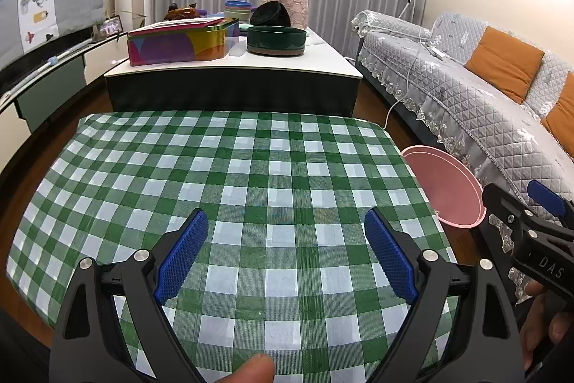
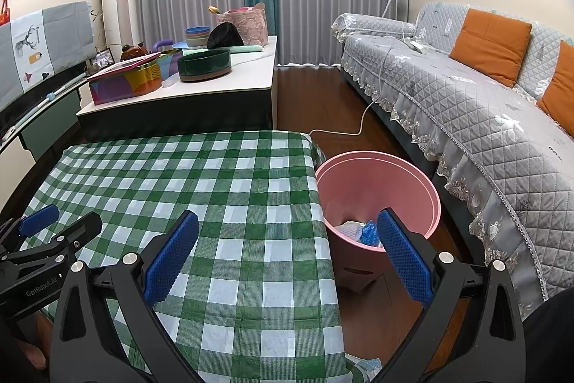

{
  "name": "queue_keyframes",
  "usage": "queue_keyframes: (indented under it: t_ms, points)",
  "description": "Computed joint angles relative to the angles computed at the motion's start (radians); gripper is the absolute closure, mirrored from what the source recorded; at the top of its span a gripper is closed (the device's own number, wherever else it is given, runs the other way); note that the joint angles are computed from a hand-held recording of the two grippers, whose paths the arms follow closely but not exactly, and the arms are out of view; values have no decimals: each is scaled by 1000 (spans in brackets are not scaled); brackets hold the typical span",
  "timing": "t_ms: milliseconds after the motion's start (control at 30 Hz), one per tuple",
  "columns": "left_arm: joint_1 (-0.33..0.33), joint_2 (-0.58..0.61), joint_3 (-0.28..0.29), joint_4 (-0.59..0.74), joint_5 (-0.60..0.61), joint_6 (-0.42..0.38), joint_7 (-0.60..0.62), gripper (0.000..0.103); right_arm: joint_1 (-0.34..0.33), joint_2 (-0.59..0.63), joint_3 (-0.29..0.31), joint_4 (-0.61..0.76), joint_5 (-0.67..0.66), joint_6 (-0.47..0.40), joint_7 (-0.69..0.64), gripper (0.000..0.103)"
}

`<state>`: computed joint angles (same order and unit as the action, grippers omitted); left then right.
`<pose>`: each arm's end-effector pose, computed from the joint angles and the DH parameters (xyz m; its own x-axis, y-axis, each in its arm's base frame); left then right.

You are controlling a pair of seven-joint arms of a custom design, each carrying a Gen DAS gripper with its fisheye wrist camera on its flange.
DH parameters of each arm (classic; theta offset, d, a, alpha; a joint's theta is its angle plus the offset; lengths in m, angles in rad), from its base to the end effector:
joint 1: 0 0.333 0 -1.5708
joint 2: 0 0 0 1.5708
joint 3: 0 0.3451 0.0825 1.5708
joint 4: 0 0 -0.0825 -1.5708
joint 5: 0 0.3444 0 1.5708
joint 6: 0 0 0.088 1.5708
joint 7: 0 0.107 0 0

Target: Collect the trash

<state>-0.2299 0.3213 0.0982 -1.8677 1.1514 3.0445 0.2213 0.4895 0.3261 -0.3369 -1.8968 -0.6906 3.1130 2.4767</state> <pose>0.6115 -0.1593 0.4596 0.0547 -0.9958 0.0740 -0.6024 -0.0921 -0.7929 0.6158 0.1762 0.4800 0.0237 -0.9983 -0.0541 -0.6070 0.0287 -0.7942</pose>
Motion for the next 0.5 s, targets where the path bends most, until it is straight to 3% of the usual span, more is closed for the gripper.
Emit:
queue_keyframes:
  t_ms: [500]
  points:
    - [-3, -1, 2, 1, -4, -2, 5, 17, 4, 1, -4, -1, 8, 1, -6, 5]
